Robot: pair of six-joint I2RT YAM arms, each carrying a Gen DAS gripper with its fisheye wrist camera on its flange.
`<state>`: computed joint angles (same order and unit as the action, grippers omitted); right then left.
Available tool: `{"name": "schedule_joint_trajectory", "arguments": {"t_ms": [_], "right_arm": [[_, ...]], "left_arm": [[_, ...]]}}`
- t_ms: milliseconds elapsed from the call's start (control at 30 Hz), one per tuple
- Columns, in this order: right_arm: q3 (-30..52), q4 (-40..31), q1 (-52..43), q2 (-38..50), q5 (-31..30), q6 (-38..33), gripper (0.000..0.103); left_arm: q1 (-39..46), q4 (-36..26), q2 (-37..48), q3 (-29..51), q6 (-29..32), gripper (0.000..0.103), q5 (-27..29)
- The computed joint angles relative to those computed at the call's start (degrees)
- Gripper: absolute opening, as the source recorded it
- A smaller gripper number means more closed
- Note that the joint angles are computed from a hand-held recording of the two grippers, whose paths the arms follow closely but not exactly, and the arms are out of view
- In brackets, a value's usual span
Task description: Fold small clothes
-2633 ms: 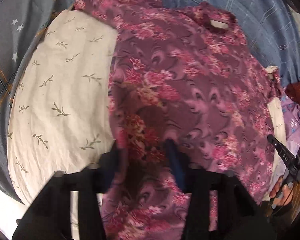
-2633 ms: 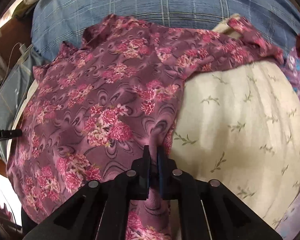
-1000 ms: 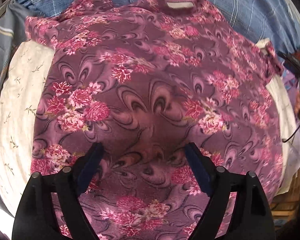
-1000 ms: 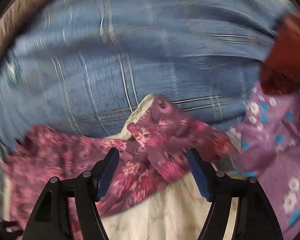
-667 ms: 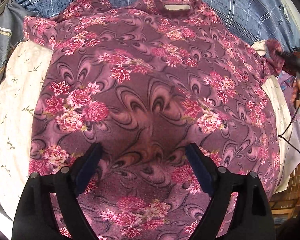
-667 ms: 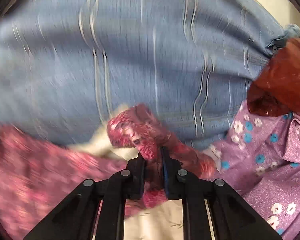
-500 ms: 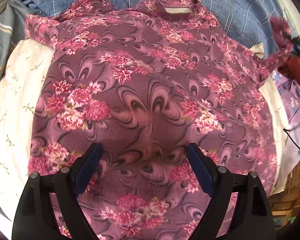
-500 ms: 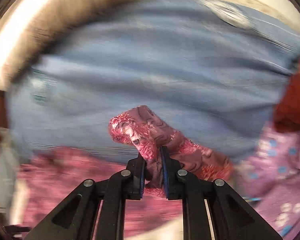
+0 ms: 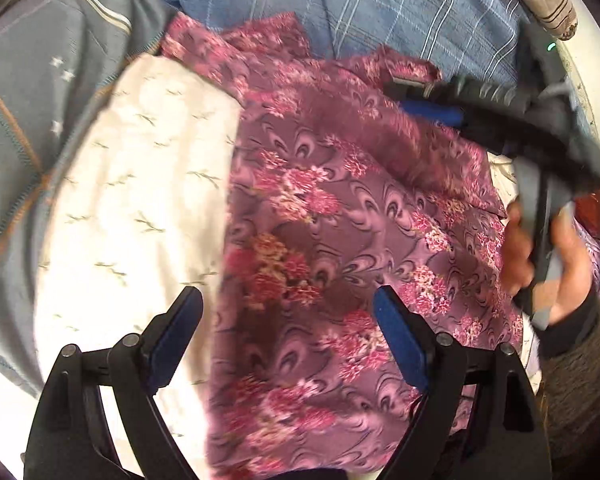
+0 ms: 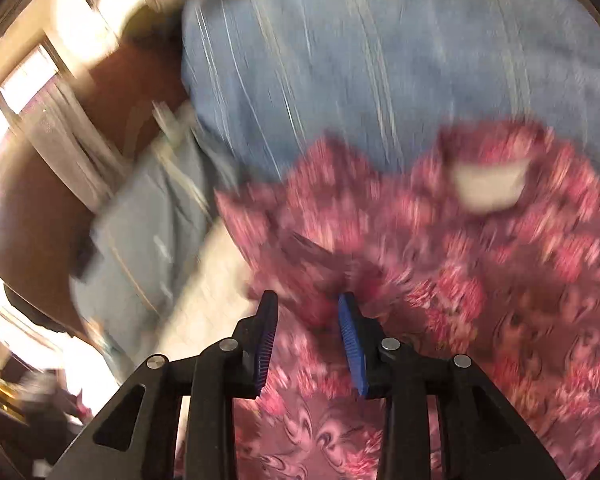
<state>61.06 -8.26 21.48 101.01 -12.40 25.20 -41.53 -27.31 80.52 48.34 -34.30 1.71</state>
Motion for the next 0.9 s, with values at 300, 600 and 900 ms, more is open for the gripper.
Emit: {"name": "schedule_joint_trajectory", "arguments": {"t_ms": [300,600,900], "right_arm": [[-27.0,4.8,-22.0,-30.1,-10.2,5.6,0.063],[-37.7,13.1,-57.9,-17.1,-37.0,2.2,0.063],[-36.5,30.6,-61.9,-9.9,-38.6,10.9,0.003]], "left_arm": [[0.7,0.3,9.7,12.5,0.5,0.088,1.8],[0.5,-0.5,32.1,30.4,-5.2,0.088,6.8],[-0.2,-5.7,38.0,41.4,-6.3,0.042,3.9]]}}
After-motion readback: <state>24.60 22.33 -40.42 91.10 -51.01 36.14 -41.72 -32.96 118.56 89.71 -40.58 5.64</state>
